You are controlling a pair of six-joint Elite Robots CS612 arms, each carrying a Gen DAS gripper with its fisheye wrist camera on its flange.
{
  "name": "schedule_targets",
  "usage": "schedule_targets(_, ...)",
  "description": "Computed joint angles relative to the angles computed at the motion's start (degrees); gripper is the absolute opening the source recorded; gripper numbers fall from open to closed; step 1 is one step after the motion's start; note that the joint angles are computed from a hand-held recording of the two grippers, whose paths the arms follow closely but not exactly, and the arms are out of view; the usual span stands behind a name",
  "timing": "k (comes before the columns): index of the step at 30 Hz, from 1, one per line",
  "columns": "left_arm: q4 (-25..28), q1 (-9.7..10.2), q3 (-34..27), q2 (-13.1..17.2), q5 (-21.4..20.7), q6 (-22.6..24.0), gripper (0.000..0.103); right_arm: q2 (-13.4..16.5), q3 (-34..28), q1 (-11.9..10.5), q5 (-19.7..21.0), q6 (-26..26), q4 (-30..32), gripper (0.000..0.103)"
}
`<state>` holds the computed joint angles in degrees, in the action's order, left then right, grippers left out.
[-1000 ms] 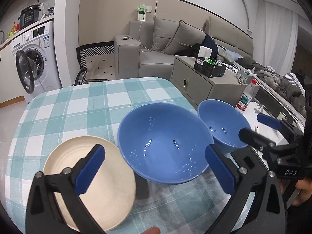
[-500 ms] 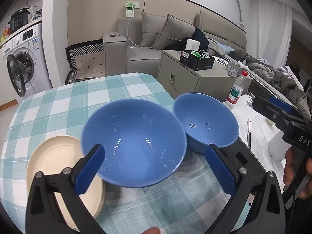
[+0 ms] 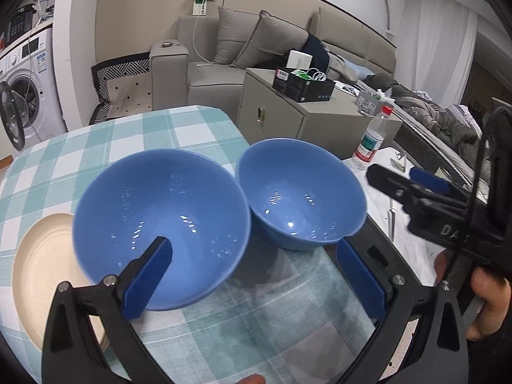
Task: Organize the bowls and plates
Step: 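Move both open tools to the rims of the two blue bowls, then close the left tool on one bowl's rim while the right tool grips the other bowl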
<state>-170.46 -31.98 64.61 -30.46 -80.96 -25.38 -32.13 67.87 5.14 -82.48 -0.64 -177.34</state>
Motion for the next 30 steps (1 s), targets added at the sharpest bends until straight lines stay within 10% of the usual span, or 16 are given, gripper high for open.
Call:
schedule_targets(22,5.80,-0.82,-6.17,2.76,-5.42,2.95,0.064,2.04,-1.66,-2.37,3.12,6.15,0.48,0.101)
schedule_targets(30,7.19,-0.37,-7.64,3.69,-6.71,-1.63,0.063,3.71,-4.13,-2.53,4.45,7.15,4.15,0.075)
